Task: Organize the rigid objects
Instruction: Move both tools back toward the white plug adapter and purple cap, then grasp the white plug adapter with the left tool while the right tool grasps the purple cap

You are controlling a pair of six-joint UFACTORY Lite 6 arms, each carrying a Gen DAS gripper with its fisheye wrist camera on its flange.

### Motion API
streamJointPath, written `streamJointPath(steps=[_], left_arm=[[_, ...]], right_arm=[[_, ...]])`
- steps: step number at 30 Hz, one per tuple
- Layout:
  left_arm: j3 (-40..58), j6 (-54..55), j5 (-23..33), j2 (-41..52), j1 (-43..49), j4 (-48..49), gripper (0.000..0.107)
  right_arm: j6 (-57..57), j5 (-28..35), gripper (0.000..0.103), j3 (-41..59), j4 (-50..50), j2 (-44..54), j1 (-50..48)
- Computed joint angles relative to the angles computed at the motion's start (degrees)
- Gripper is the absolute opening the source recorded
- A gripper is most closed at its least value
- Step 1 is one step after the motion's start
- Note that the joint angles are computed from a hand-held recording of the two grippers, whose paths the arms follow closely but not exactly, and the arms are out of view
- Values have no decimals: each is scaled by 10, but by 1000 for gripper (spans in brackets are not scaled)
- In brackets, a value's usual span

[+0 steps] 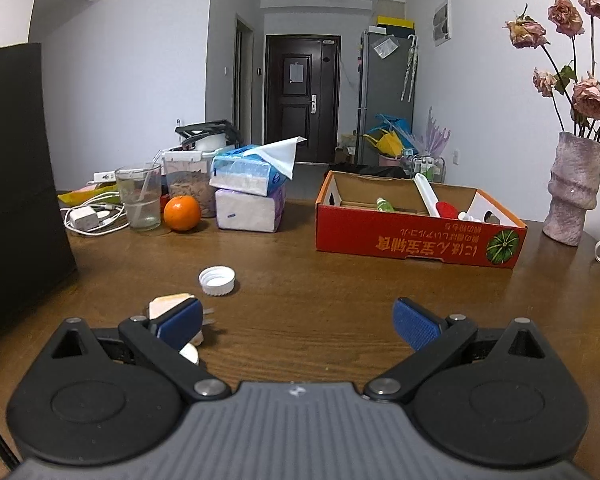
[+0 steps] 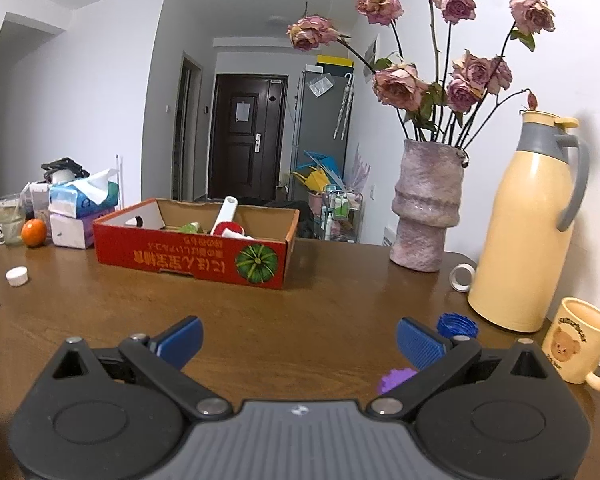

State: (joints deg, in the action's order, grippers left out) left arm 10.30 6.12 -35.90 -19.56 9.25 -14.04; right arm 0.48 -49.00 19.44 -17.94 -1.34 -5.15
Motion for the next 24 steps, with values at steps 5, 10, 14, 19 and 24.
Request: streamJointPath(steps=[5, 10, 14, 19, 24], left_arm=[[-27, -14, 19, -36, 24, 27, 103], [-51, -61, 67, -91, 70, 108, 103], [-62, -92, 94, -124, 103, 166, 103], [-51, -136, 97, -106, 148, 231, 103], [-45, -142, 100, -95, 178, 261, 103]], right_arm=[[-10, -8, 103, -27, -29, -18, -43], [0, -12, 103, -42, -96, -34, -114], [30, -5, 103, -30, -167, -31, -174], [32, 22, 103, 24, -174, 28, -184], [2, 59, 102, 104, -134, 124, -155]])
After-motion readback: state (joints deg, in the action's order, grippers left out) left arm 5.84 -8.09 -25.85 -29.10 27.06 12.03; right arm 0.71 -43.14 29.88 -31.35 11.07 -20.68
